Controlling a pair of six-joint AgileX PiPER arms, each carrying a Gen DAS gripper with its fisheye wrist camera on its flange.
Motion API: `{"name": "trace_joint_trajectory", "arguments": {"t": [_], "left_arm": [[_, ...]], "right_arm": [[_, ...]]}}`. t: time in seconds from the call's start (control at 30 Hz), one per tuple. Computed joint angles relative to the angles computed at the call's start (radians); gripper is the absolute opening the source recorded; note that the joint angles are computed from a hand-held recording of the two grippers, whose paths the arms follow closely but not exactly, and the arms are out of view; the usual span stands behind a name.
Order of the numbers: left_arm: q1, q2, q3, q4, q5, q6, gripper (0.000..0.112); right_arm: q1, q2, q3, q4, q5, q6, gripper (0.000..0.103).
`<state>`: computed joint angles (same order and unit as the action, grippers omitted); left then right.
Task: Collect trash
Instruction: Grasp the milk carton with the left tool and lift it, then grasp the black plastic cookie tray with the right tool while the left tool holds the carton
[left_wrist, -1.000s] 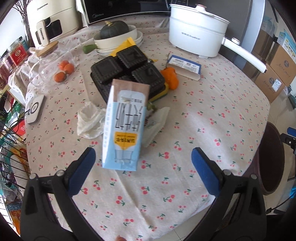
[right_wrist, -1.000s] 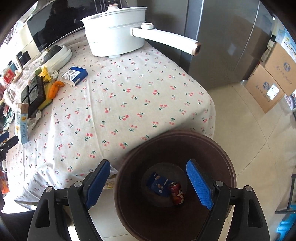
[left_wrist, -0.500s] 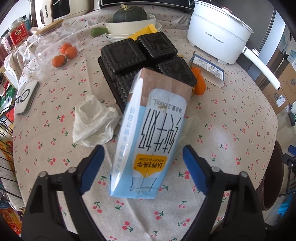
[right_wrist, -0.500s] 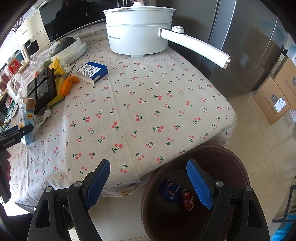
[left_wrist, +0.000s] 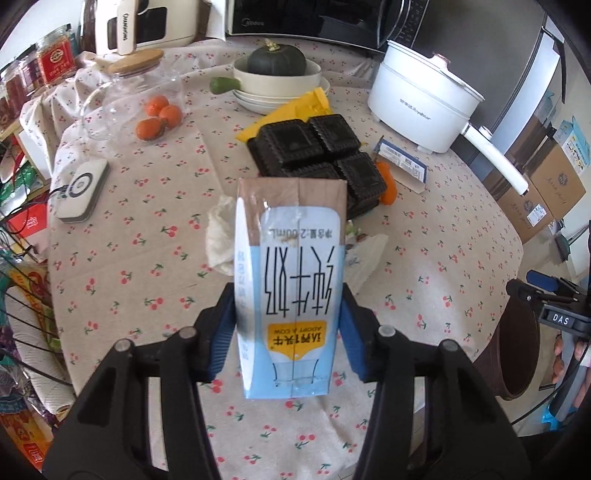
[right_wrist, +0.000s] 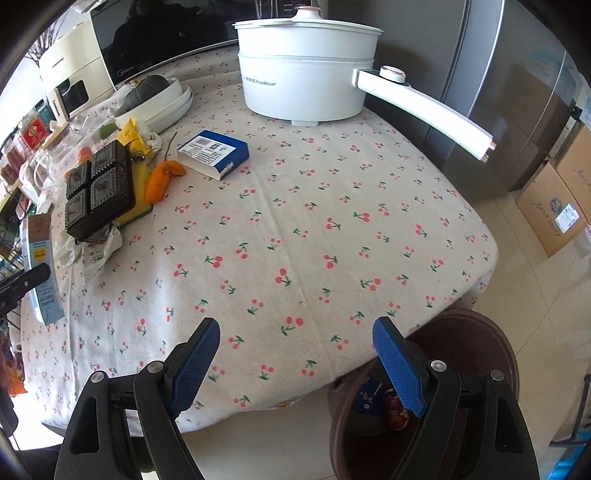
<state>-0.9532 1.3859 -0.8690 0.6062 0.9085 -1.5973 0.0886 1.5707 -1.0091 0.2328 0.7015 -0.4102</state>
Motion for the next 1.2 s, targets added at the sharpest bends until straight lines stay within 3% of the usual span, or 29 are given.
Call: {"name": "trace_joint_trajectory", "arguments": {"t": [0.23, 0.43, 0.53, 0.7, 0.87, 1.0, 1.1, 1.2], "left_arm": [[-0.015, -0.154, 0.143, -0.029, 0.044, -0.072, 0.054], [-0.031, -0.224, 0.186, -0.031, 0.071, -0.085, 0.054], [-0.037, -0.238, 0.193, -0.028, 0.102, -0.066, 0.054], [-0.008, -0.300, 0.225, -0.047, 0.066, -0.052, 0.054], [-0.002, -0.327, 0.225, -0.045, 0.052, -0.047, 0.054], [0.002, -0.329, 0.221, -0.046, 0.041, -0.048, 0.054], [0.014, -0.319, 0.220, -0.054, 0.023, -0.037, 0.054], [0.028, -0.306, 0.216, -0.068, -0.004, -0.022, 0.054]], "right_arm": [[0.214, 0.025, -0.019, -0.005, -0.054, 0.141, 0.087], [0.369, 0.106, -0.124, 0.035, -0.102, 0.238, 0.094], [0.456, 0.184, -0.246, -0.090, -0.091, 0.346, 0.094], [0.507, 0.316, -0.450, -0.220, -0.078, 0.487, 0.094], [0.509, 0.454, -0.638, -0.158, 0.014, 0.488, 0.075], [0.515, 0.527, -0.705, -0.169, 0.051, 0.543, 0.070], [0.497, 0.535, -0.687, -0.095, 0.019, 0.510, 0.067], [0.481, 0.535, -0.690, -0.011, 0.031, 0.432, 0.053]]}}
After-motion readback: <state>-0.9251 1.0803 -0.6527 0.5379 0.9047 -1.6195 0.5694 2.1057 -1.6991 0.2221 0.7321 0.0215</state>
